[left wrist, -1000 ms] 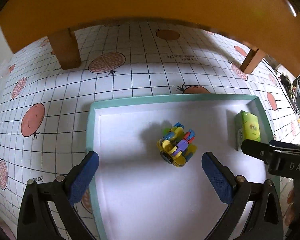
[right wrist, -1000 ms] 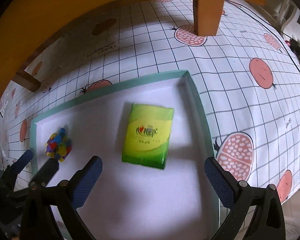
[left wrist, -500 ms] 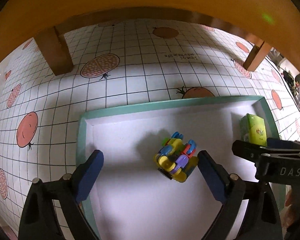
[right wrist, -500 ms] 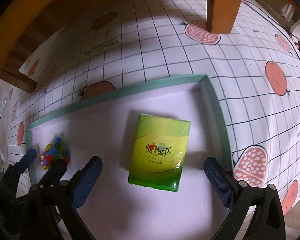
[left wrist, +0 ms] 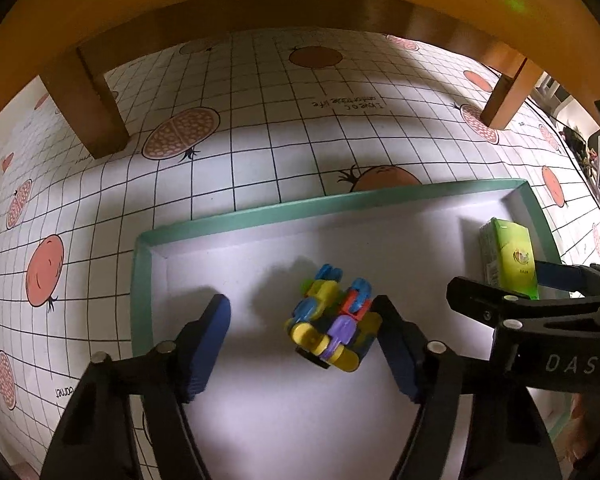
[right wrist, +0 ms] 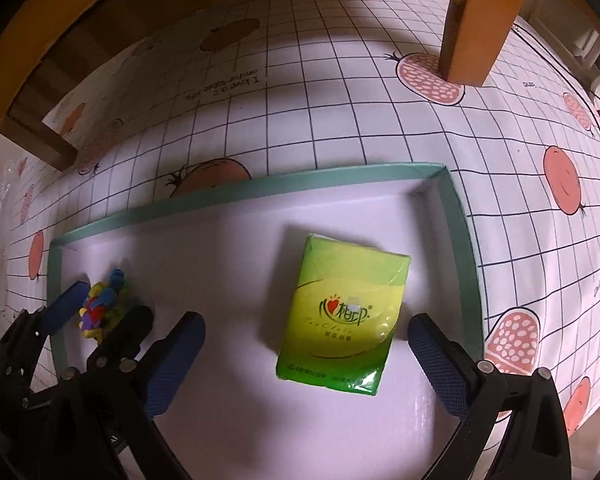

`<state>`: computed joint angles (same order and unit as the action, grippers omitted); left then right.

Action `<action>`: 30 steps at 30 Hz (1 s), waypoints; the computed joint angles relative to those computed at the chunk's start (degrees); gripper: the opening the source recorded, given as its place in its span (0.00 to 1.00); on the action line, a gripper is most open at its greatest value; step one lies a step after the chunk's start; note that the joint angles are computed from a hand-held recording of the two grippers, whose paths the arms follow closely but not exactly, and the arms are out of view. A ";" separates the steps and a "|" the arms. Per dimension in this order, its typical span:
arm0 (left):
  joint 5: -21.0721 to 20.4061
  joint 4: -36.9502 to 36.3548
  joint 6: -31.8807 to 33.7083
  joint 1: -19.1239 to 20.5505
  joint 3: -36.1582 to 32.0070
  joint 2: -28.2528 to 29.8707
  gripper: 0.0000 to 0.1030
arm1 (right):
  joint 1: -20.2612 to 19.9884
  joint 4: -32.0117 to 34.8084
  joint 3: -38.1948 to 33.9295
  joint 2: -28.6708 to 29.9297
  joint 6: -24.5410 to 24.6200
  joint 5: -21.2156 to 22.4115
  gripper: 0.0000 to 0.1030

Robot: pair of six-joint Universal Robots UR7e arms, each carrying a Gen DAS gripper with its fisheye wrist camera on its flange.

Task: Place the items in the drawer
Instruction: 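Grasp the colourful block toy with the left tool while the right grasps the last tissue packet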

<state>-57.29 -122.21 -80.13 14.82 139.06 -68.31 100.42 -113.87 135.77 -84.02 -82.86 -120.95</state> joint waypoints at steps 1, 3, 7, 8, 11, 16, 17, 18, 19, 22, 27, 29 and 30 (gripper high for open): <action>0.10 0.39 0.25 0.12 -0.23 0.08 0.62 | 0.07 -0.12 -0.04 0.11 0.08 -0.01 0.98; 0.15 1.16 0.57 0.11 -0.66 0.28 0.55 | 0.29 -0.35 -0.14 0.19 -0.01 0.01 0.95; 0.09 0.94 -0.59 -0.20 0.24 -1.28 0.43 | 0.41 -1.49 -0.08 0.04 -1.77 0.21 0.88; 0.03 1.05 -1.06 -0.36 0.45 -1.59 0.43 | 0.38 -1.80 0.01 -0.08 -2.63 0.20 0.87; -0.35 2.00 -2.84 -0.75 0.84 -2.51 0.43 | 0.24 -3.65 0.85 -0.84 -6.29 0.09 0.84; -1.47 2.54 -6.80 -1.86 2.27 -4.90 0.43 | -0.08 -5.50 1.61 -1.60 -10.69 0.94 0.79; -1.72 2.54 -7.56 -2.43 2.70 -5.34 0.43 | -0.20 -5.51 1.58 -1.63 -11.23 1.06 0.79; -1.86 2.59 -7.99 -2.76 2.94 -5.57 0.43 | -0.39 -5.49 1.54 -1.70 -11.54 1.22 0.79; -2.01 2.64 -8.34 -3.13 3.12 -5.67 0.43 | -0.54 -5.35 1.45 -1.71 -11.64 1.29 0.79; -2.54 2.85 -8.92 -4.01 3.59 -6.10 0.43 | -1.03 -4.48 1.03 -2.03 -12.88 1.45 0.76; -3.39 2.31 -10.53 -5.08 4.42 -6.91 0.43 | -3.62 0.18 0.27 -6.16 -16.95 0.70 0.58; -3.64 2.26 -11.05 -5.78 4.77 -7.05 0.43 | -4.13 0.88 0.19 -6.74 -18.06 0.26 0.58; -3.64 2.14 -11.16 -5.90 5.00 -7.27 0.43 | -4.48 1.31 0.10 -7.09 -18.69 0.13 0.58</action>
